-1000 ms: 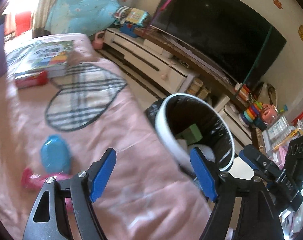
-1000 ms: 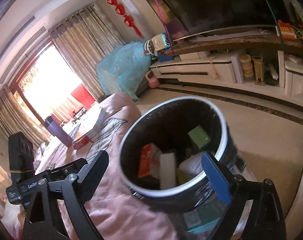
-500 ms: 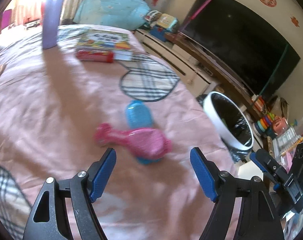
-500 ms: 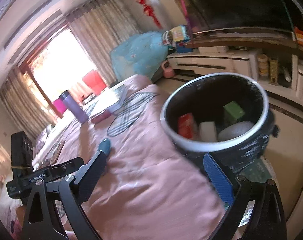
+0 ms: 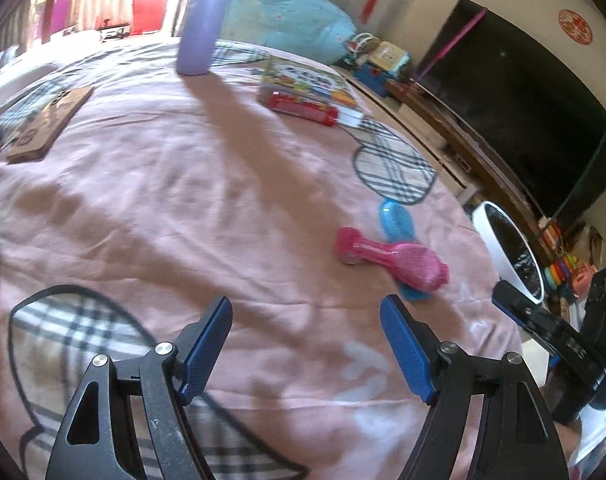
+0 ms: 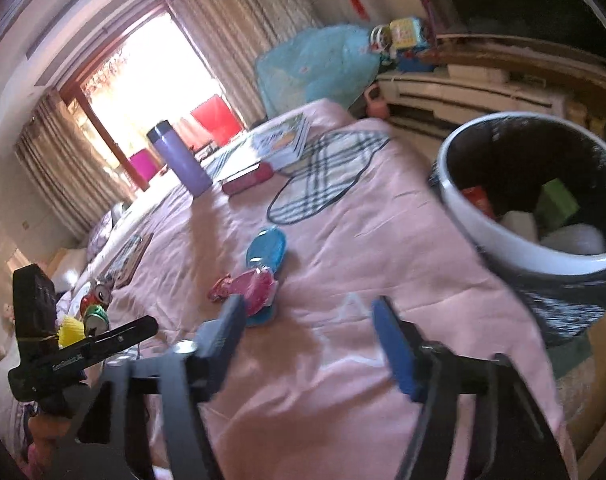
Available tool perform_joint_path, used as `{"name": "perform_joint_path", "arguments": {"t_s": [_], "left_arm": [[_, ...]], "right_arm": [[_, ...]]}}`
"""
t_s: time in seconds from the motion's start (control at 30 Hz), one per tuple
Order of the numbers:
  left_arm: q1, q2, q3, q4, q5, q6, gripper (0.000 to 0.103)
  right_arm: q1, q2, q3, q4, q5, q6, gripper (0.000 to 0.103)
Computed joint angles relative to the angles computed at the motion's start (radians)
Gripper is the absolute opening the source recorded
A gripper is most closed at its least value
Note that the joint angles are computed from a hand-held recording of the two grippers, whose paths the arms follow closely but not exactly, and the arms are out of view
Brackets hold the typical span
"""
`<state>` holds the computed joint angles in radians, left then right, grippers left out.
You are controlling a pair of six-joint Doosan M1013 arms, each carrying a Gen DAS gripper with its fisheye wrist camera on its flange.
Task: Collect trash
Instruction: 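Grasp the pink plastic brush with the left gripper while the right grasps the blue brush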
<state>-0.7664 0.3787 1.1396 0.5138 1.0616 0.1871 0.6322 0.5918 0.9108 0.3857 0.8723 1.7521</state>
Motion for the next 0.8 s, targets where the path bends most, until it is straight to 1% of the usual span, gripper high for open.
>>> {"name": "perform_joint_path", "arguments": {"t_s": [0.03, 0.07, 0.13, 0.23, 0.3, 0.37, 0.43, 0.5, 0.6, 0.67, 0.77, 0.8], "left_arm": [[-0.001, -0.007, 0.009, 0.004, 0.005, -0.01, 0.076], [0.0, -0.011, 0.013, 0.003, 0.007, -0.014, 0.076], [0.002, -0.014, 0.018, 0.002, 0.011, -0.022, 0.076], [0.008, -0.016, 0.022, -0.001, 0.015, -0.024, 0.076], [0.013, -0.013, 0.019, -0.008, 0.014, -0.021, 0.076], [0.017, -0.01, 0.018, -0.014, 0.012, -0.015, 0.076], [0.021, -0.011, 0.019, -0.015, 0.012, -0.013, 0.076], [0.025, -0.008, 0.017, -0.01, 0.014, -0.014, 0.076], [0.031, -0.008, 0.02, -0.021, 0.014, -0.012, 0.076], [0.034, -0.006, 0.018, -0.03, 0.014, -0.007, 0.076], [0.039, 0.001, 0.011, -0.045, 0.008, 0.009, 0.076], [0.041, 0.004, 0.008, -0.049, 0.005, 0.014, 0.076]], "right_arm": [[0.002, 0.012, -0.018, 0.003, 0.018, -0.001, 0.046], [0.005, 0.03, -0.045, 0.001, 0.044, 0.0, 0.044], [0.009, 0.05, -0.077, -0.011, 0.07, 0.008, 0.038], [0.018, 0.088, -0.142, -0.068, 0.115, 0.041, 0.031], [0.021, 0.124, -0.203, -0.088, 0.171, 0.041, 0.029], [0.022, 0.146, -0.237, -0.082, 0.204, 0.033, 0.025], [0.024, 0.156, -0.251, -0.038, 0.218, -0.009, 0.021], [0.032, 0.157, -0.253, 0.0, 0.216, -0.069, 0.021], [0.045, 0.162, -0.263, 0.062, 0.237, -0.159, 0.021], [0.048, 0.163, -0.267, 0.081, 0.242, -0.19, 0.021], [0.045, 0.153, -0.252, 0.059, 0.207, -0.156, 0.021], [0.041, 0.152, -0.251, 0.038, 0.193, -0.127, 0.025]]}}
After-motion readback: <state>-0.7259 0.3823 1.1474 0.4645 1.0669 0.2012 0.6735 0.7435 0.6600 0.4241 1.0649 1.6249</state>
